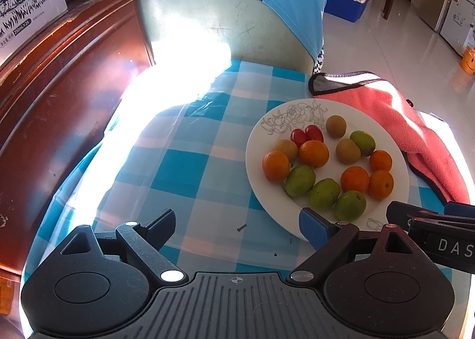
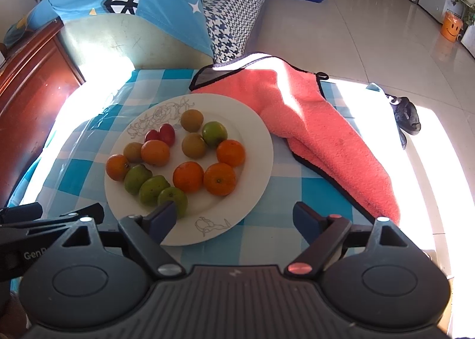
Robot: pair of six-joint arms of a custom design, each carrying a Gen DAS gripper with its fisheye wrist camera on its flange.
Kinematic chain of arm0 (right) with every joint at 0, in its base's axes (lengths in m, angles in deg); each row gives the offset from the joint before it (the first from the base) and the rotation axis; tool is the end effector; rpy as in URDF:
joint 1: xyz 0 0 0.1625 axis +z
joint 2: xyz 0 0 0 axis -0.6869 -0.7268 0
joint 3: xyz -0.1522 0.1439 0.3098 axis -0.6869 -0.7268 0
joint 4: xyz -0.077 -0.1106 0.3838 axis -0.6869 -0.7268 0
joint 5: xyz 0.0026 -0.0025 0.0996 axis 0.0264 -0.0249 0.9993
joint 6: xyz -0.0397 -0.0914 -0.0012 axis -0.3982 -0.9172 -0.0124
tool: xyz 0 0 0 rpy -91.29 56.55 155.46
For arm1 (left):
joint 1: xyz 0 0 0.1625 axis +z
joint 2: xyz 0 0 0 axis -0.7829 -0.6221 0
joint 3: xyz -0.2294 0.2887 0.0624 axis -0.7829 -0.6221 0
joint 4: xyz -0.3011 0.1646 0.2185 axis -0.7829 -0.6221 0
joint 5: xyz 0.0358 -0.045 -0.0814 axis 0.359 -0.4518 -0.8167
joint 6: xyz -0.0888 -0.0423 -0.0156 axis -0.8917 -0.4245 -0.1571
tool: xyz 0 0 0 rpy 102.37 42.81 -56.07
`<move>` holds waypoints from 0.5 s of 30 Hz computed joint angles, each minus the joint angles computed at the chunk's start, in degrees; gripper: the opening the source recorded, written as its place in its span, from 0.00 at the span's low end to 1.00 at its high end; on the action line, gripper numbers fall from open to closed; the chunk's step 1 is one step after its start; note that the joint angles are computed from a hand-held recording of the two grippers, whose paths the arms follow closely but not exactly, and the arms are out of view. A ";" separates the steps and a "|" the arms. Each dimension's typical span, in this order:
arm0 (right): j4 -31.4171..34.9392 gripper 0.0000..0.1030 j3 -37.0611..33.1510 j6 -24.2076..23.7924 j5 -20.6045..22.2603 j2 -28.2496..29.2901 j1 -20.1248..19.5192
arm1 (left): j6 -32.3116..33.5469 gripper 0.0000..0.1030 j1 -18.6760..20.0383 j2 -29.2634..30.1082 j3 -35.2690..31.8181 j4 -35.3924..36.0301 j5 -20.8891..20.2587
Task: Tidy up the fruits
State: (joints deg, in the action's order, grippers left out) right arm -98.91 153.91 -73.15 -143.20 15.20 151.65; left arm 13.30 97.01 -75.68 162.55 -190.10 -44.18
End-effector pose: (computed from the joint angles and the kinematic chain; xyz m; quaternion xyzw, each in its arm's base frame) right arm 0.2310 -0.4493 -0.0067 0.2143 -0.9176 0.1906 0.2752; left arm -0.0814 -0.3979 0.1502 -0.0491 0.8473 -0.3138 0.4257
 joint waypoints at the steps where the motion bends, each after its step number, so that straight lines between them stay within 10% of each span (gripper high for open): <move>1: 0.07 0.83 -0.01 -0.12 0.02 0.02 0.02 | -0.48 0.89 0.00 0.03 -0.20 0.71 0.11; 15: -2.32 0.84 -0.28 -3.68 -2.14 1.65 1.13 | -3.41 0.89 -0.25 0.55 -1.49 6.32 1.06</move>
State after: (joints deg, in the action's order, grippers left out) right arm -101.23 153.63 -76.83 -145.34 16.85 152.79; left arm 9.89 96.77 -75.12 161.06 -183.78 -43.12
